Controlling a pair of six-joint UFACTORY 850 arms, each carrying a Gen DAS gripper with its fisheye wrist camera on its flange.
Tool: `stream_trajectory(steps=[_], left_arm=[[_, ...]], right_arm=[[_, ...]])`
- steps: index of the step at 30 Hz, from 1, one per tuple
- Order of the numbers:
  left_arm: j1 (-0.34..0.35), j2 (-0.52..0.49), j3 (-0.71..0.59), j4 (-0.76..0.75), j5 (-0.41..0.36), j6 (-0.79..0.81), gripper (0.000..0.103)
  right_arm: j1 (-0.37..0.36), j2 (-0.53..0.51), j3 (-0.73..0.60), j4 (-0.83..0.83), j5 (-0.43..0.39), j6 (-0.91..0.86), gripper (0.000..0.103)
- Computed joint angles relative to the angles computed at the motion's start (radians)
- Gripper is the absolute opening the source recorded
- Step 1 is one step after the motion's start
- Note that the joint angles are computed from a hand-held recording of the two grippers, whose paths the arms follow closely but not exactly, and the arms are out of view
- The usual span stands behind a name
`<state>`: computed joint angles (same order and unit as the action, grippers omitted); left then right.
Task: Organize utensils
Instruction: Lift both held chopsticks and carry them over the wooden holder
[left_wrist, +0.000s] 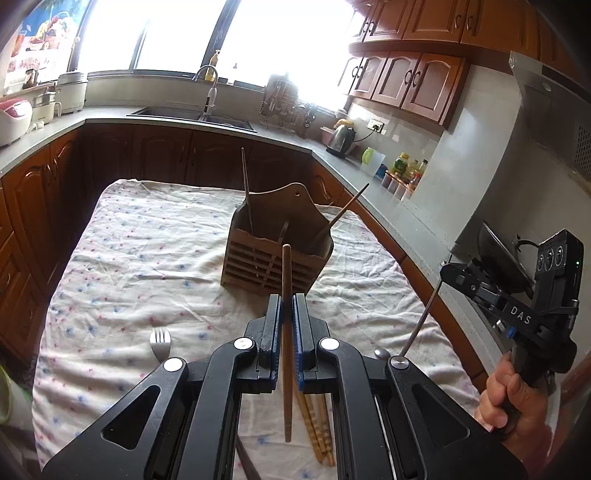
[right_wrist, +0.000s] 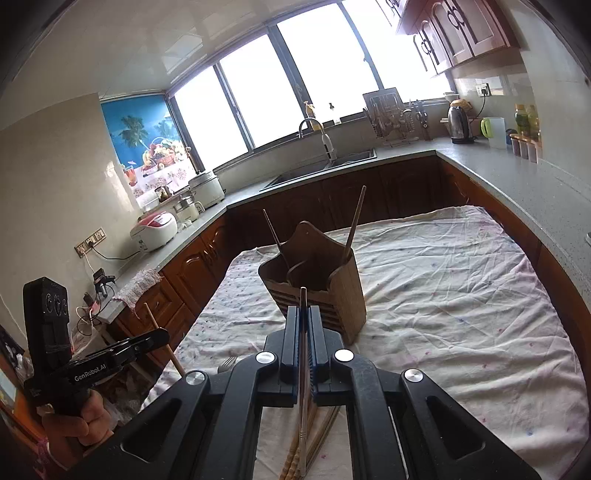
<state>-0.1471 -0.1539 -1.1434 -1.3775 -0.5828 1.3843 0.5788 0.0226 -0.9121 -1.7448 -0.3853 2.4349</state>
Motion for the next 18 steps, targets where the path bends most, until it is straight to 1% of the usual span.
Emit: stream_trajectory(steps=[9,18], left_arm=[[0.004,-0.010,-0.035,-0.055,0.010,0.033,0.005],[0.003,-0.058,-0.132,-0.134,0.027,0.077,0.005]], right_arm=[[-0.024,-0.005,-0.019,-0.096,-0.017,0.077,0.004],[-0.063,-0.036,-0.074,-0.210,-0.038,0.159,0.004]])
